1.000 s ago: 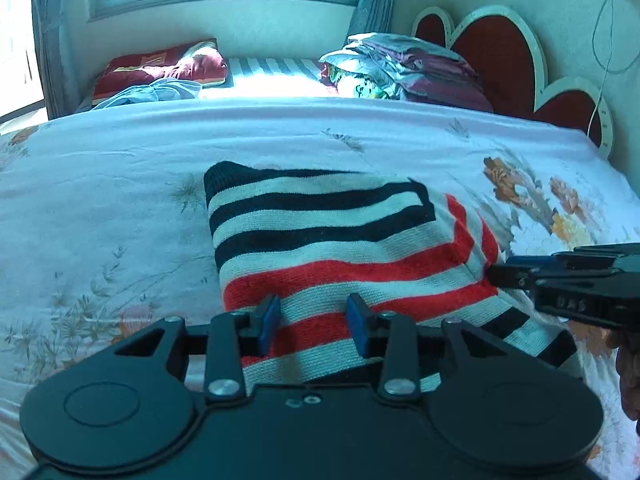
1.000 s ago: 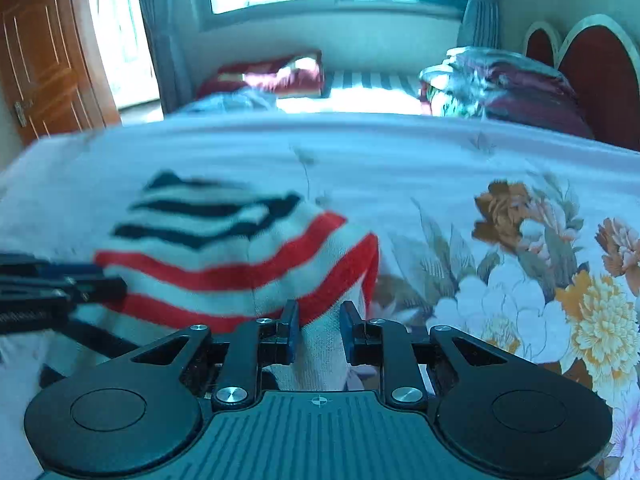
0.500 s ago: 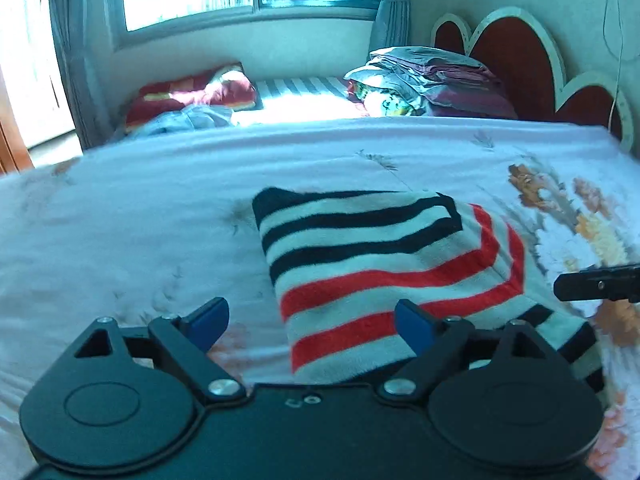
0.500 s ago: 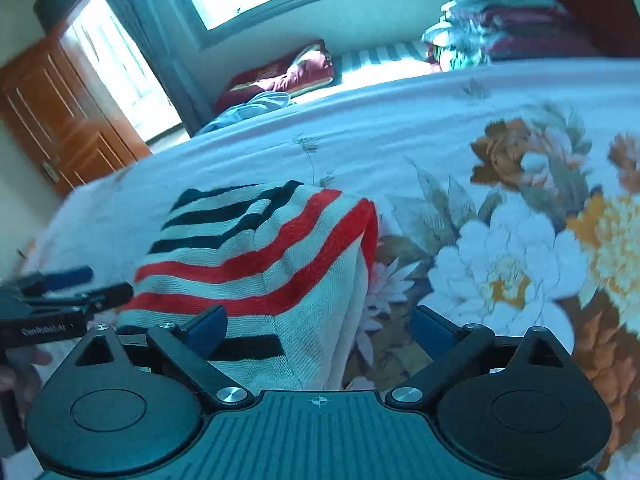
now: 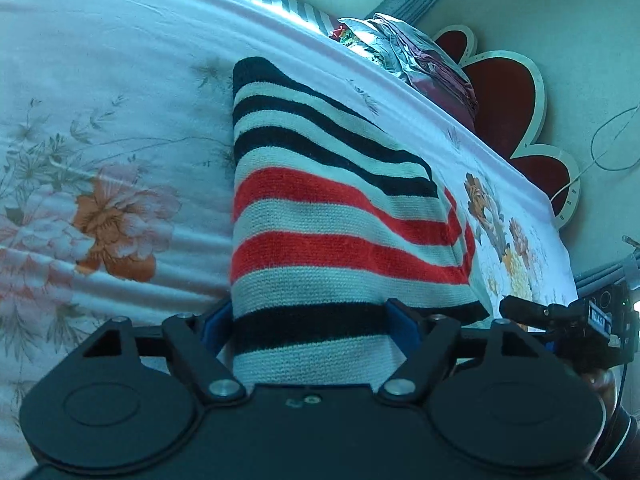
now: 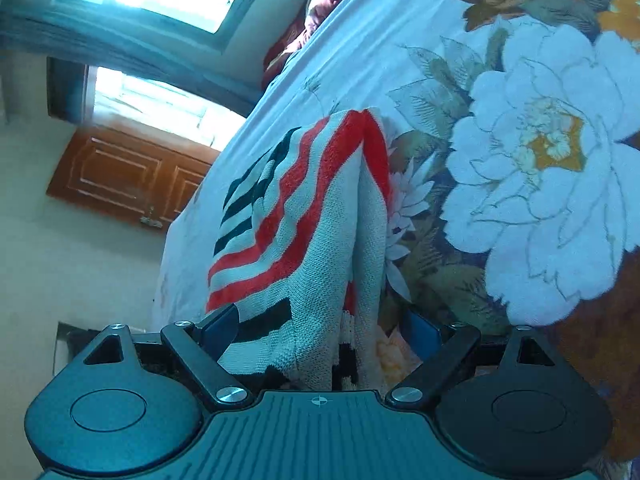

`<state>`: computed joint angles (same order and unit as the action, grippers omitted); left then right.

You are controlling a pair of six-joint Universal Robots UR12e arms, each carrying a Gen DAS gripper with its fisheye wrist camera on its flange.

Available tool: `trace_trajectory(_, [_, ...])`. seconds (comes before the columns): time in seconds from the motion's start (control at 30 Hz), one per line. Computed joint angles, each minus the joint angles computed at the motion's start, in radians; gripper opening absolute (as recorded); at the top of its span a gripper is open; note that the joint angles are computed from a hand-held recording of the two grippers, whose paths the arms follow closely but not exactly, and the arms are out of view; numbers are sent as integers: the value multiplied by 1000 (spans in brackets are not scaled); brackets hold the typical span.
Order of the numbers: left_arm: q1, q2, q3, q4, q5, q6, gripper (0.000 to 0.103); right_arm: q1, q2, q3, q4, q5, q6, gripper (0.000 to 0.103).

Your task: Fold small clothes

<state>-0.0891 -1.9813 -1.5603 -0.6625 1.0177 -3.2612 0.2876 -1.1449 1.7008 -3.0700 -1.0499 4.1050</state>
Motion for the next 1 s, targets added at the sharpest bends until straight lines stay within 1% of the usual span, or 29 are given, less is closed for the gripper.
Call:
trace_trajectory(0.07, [-5,-5,10,-2,10,0,78,9,12,-40,67,-1,-91,86])
trace_trajectory(0.1, [-4,-9,11,3,5,-16,78,17,15,-60,107,-18,-137,70])
trace_trajectory(0.13, [0,-12,11,14,-7,-39,77,28,16,-80,162,-54,-175,56])
trace_trajectory(0.17, [2,-15,9,28,-13,-53,76,38,17,-97,206,-93,-202,47])
trace_trajectory(0.2, [-3,-15,11,34,3,-36,70,48,18,-108,222,-120,-213,40])
trace_trajectory(0.23, [-8,-14,12,37,19,3,62,60,17,-121,251,-156,-237,39])
trace_trajectory(0.27, [-16,-8,13,44,42,48,58,78,13,-136,278,-208,-283,36])
trace_trajectory(0.3, [-21,-2,11,52,61,85,52,98,8,-149,295,-267,-339,35])
trace_trajectory(0.33, [-24,6,8,64,71,118,49,115,6,-163,304,-310,-369,35])
trace_trajectory(0.37, [-22,15,1,80,68,142,48,131,8,-181,307,-345,-385,34])
trace_trajectory(0.43, [-8,33,-8,101,44,191,48,159,19,-221,311,-385,-416,34])
trace_trajectory(0.5, [13,53,-13,100,50,250,48,189,38,-280,351,-426,-450,34])
trace_trajectory(0.53, [26,63,-16,97,55,273,48,206,59,-318,363,-442,-457,34])
trace_trajectory(0.63, [83,91,-31,85,61,310,48,242,132,-426,375,-447,-447,34])
trace_trajectory(0.73, [142,114,-45,48,73,352,48,281,227,-559,395,-433,-425,34])
trace_trajectory(0.8, [173,122,-52,16,80,387,48,303,285,-638,425,-423,-417,34])
trace_trajectory(0.87, [200,119,-53,-30,77,406,50,321,334,-709,489,-428,-414,34])
trace_trajectory(0.9, [208,114,-54,-47,83,403,54,327,355,-740,533,-441,-402,34])
trace_trajectory(0.93, [218,106,-56,-56,91,384,63,333,370,-763,582,-467,-387,34])
trace_trajectory(0.97, [234,102,-71,-37,60,364,68,336,377,-763,591,-481,-367,34])
trace_trajectory(1.0, [247,101,-87,-5,29,344,75,330,372,-737,559,-467,-310,34])
